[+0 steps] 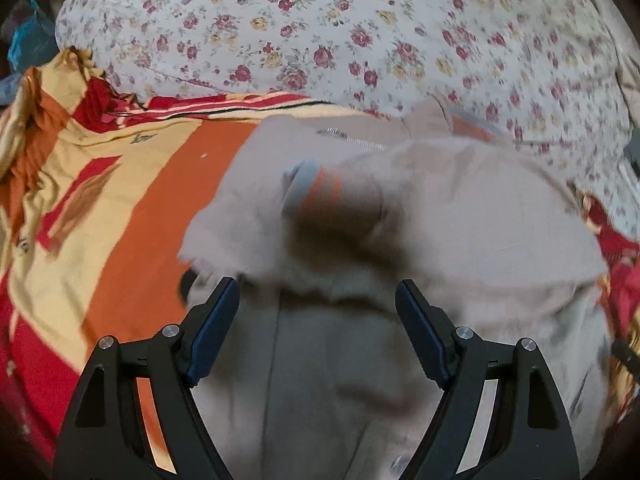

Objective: Fold large clothes
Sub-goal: 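Move both grippers to the ribbed hem of the jacket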

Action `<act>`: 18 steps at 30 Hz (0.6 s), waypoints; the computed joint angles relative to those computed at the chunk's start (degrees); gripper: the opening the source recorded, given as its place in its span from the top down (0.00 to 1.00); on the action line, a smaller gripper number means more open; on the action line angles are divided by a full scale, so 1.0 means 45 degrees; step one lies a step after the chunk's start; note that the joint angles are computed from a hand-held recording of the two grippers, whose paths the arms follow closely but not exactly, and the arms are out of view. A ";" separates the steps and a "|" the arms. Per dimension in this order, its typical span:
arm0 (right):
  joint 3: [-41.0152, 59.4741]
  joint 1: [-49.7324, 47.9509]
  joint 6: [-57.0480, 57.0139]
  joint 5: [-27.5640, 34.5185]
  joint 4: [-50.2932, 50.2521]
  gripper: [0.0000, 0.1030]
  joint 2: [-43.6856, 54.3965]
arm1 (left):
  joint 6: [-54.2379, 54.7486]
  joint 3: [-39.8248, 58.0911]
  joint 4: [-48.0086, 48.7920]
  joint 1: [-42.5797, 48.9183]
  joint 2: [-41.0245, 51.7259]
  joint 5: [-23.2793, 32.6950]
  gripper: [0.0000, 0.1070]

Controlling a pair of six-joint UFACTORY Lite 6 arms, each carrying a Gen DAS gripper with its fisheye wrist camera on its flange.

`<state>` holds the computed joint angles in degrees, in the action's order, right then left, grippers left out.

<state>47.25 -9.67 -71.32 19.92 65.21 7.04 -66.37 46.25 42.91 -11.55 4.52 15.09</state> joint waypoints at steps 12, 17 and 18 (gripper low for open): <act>-0.3413 -0.2133 -0.1876 0.2489 -0.1076 0.29 -0.3145 | -0.0024 -0.5573 -0.2169 -0.2801 -0.6732 0.1500 0.25; -0.4732 -0.3141 -0.3409 0.3578 -0.1051 0.28 -0.4140 | -0.0168 -0.7218 -0.3525 -0.4274 -0.9701 0.2924 0.25; -0.5047 -0.3184 -0.3624 0.3480 -0.1019 0.26 -0.4405 | -0.0054 -0.7446 -0.3833 -0.4423 -1.0248 0.3243 0.25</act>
<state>24.53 -24.00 -87.63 35.58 60.62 -12.78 -66.62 12.74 25.66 -31.45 -41.60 29.68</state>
